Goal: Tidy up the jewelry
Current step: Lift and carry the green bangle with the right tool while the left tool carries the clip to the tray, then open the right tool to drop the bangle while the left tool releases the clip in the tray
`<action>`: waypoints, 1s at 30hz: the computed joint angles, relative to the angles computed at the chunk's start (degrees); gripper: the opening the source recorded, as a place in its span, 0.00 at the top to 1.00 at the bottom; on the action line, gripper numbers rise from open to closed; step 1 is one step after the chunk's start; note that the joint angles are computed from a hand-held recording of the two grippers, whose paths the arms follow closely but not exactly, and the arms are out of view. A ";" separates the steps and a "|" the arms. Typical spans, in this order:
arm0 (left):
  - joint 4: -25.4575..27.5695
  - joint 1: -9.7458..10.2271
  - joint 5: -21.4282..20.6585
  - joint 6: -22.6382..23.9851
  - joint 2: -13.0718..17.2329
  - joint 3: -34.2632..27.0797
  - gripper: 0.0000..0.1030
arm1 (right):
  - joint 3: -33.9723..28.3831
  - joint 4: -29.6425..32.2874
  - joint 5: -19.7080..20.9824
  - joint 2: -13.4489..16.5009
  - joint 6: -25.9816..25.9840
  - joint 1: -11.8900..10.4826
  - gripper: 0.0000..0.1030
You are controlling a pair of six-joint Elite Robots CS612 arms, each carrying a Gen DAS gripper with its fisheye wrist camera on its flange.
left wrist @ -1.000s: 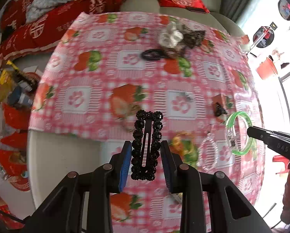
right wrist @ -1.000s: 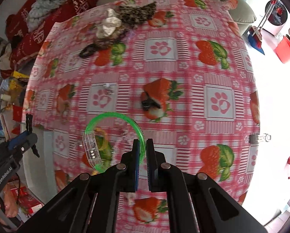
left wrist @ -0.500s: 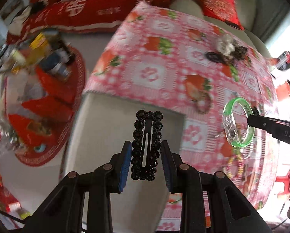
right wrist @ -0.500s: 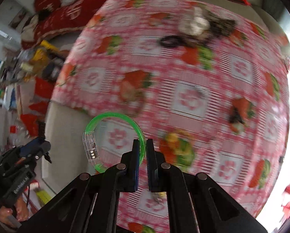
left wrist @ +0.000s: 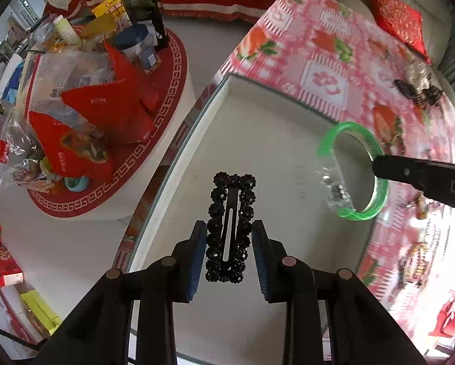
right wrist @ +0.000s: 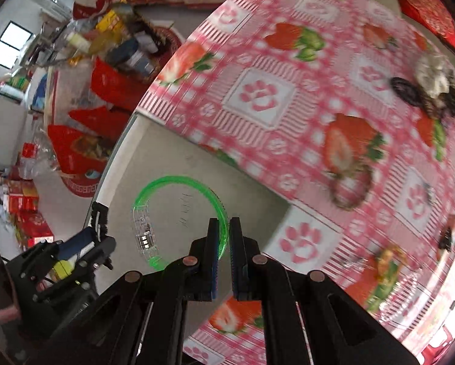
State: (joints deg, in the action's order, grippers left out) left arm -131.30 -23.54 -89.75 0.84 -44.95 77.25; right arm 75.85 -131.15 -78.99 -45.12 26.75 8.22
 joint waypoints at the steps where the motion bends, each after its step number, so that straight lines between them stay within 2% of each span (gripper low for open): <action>1: -0.03 0.02 0.27 0.21 0.24 -0.11 0.65 | -1.15 0.80 0.59 0.96 0.18 0.11 0.93; 9: -0.94 -0.11 2.62 1.43 2.15 -1.18 0.65 | -7.81 5.02 0.71 5.88 -0.30 0.94 0.93; 13: 0.19 0.01 2.15 2.01 2.71 -1.77 0.64 | -10.12 6.39 0.06 7.56 -0.29 1.17 0.93; 21: 1.27 -0.51 3.72 3.31 3.05 -1.63 0.64 | -12.03 8.00 -0.42 8.95 -0.56 1.31 0.92; 28: -0.28 -0.86 5.18 3.66 2.67 -0.70 0.64 | -12.17 8.58 0.57 9.26 -0.28 1.25 0.88; 29: -0.68 -0.85 5.27 3.76 2.57 -0.54 0.55 | -11.99 8.34 0.67 9.19 -0.27 1.21 0.86; 30: -1.11 -0.87 5.29 3.72 2.41 -0.36 0.25 | -11.69 7.99 0.70 9.03 -0.29 1.18 0.78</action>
